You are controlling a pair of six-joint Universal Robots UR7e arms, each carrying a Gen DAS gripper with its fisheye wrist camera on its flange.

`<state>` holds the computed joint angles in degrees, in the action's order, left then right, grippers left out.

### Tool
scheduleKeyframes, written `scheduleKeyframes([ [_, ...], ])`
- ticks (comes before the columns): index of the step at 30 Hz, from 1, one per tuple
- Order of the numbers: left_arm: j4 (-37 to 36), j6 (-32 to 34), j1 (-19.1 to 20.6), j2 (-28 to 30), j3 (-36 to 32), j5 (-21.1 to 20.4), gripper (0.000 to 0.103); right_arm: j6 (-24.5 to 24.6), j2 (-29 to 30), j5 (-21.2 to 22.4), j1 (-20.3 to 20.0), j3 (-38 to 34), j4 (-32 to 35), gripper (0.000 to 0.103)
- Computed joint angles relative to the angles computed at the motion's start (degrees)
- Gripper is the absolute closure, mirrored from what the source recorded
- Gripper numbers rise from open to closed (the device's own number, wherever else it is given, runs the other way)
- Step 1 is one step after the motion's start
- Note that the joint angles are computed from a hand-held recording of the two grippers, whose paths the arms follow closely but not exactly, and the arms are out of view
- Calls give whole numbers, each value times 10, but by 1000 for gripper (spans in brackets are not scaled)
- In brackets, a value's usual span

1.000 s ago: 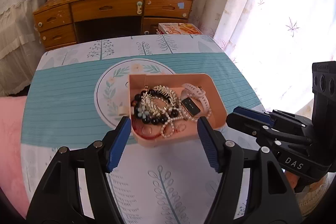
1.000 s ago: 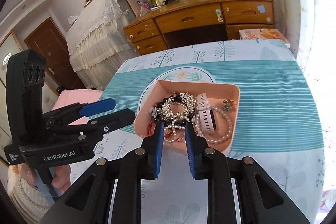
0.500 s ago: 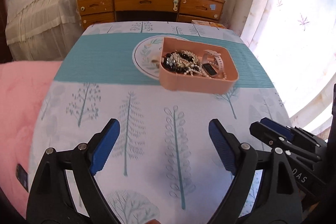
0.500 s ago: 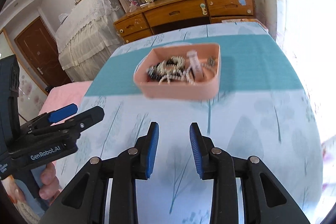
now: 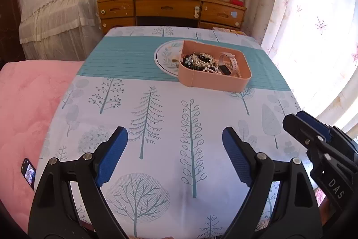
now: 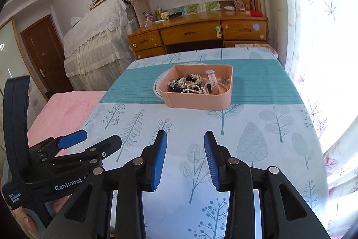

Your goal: Organize jewelry

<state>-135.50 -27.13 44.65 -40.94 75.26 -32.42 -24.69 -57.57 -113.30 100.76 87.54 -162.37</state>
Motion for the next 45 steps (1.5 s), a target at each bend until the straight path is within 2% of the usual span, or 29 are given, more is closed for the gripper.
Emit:
scheduleKeyframes([
  [4, -19, 5, -10, -3, 5, 21, 18, -5, -14, 0, 11, 14, -10, 66],
  [5, -22, 6, -13, -3, 6, 28, 18, -5, -13, -3, 15, 10, -8, 64],
  [7, -25, 7, -16, -3, 6, 35, 18, -9, -13, -10, 21, 10, -17, 53],
  [9, -24, 4, -18, -4, 7, 38, 18, -14, -15, -9, 25, 13, -25, 51],
  [23, -69, 19, -37, -5, 29, 84, 18, -35, -22, -13, 39, 25, -48, 51],
  [45, -58, 6, -40, -16, 41, 84, 18, -26, -24, -15, 40, 26, -42, 51],
])
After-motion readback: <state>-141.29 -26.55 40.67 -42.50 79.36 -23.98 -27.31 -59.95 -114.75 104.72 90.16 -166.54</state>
